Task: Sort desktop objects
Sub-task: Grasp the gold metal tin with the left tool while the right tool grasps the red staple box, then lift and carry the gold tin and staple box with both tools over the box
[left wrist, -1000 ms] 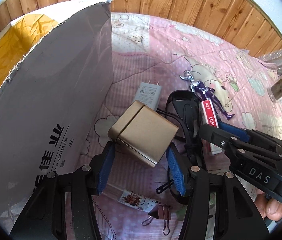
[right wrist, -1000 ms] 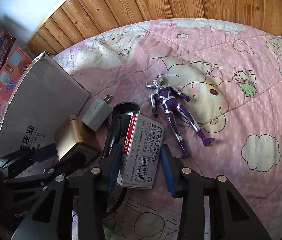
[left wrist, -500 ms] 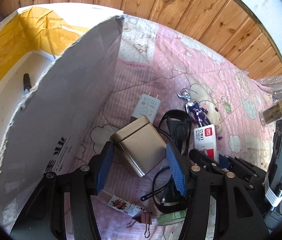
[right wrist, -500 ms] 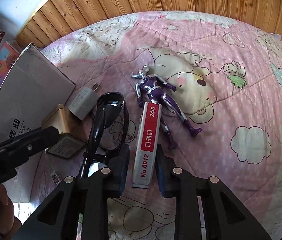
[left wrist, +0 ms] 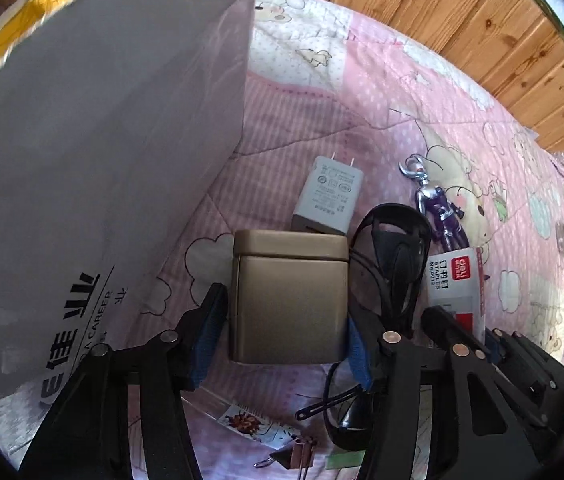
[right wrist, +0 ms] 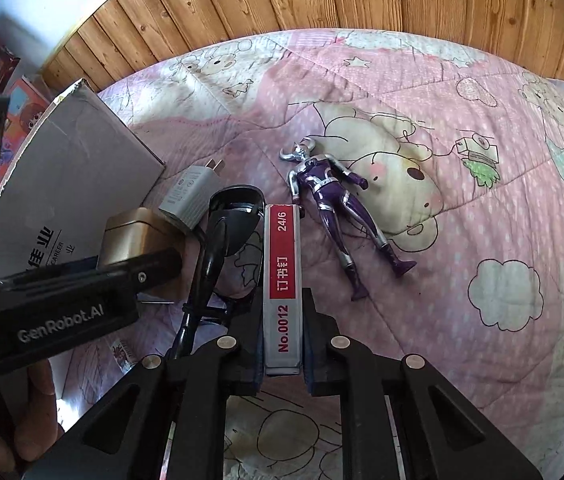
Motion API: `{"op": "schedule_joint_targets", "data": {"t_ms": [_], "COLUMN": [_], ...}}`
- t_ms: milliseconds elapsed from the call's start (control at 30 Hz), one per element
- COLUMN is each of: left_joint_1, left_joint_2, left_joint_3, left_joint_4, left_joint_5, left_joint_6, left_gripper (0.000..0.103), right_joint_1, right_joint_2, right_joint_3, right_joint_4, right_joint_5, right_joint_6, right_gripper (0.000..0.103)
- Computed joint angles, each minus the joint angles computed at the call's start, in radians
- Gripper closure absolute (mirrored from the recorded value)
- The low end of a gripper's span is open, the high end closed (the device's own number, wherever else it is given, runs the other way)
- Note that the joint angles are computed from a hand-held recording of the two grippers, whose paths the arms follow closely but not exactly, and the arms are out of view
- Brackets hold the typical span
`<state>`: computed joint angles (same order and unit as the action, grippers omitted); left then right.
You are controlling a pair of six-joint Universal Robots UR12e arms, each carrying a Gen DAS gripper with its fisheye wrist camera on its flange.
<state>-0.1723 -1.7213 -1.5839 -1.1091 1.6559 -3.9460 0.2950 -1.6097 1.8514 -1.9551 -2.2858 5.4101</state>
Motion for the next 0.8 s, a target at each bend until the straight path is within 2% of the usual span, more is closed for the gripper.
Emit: {"op": "schedule_joint_targets", "data": {"t_ms": [133, 267, 500, 667, 800], "left_joint_1": [0.004, -0.016, -0.055, -0.071, -0.093], "left_joint_2": [0.030, 0.045, 0.075, 0.102, 0.122], "left_joint_3": [-0.044, -0.046, -0.045, -0.056, -0.065], "left_joint_4": [0.080, 0.083, 0.063, 0.083, 0.106], "left_joint_5": [-0.021, 0.022, 0.106, 0.126, 0.174], "left_joint_6": [0.027, 0.069, 0.108, 0.120, 0.135], "left_gripper": [0.052, 0.052, 0.052, 0.052, 0.052], "right_joint_1": [0.014, 0.027, 0.044, 0.063, 0.068], "right_joint_2": [-0.001, 0.005, 0.044, 0.068, 0.085], "right_joint_3": [0.008, -0.012, -0.102, -0.163, -0.207], "right_joint_4": [-0.020, 0.022, 0.168, 0.269, 0.349], "right_joint_5": [-0.029, -0.039, -0.029, -0.048, -0.053], "right_joint_6": [0.038, 0.072, 0.092, 0.129, 0.141], "right_gripper": [0.088, 0.088, 0.088, 0.088, 0.088]}}
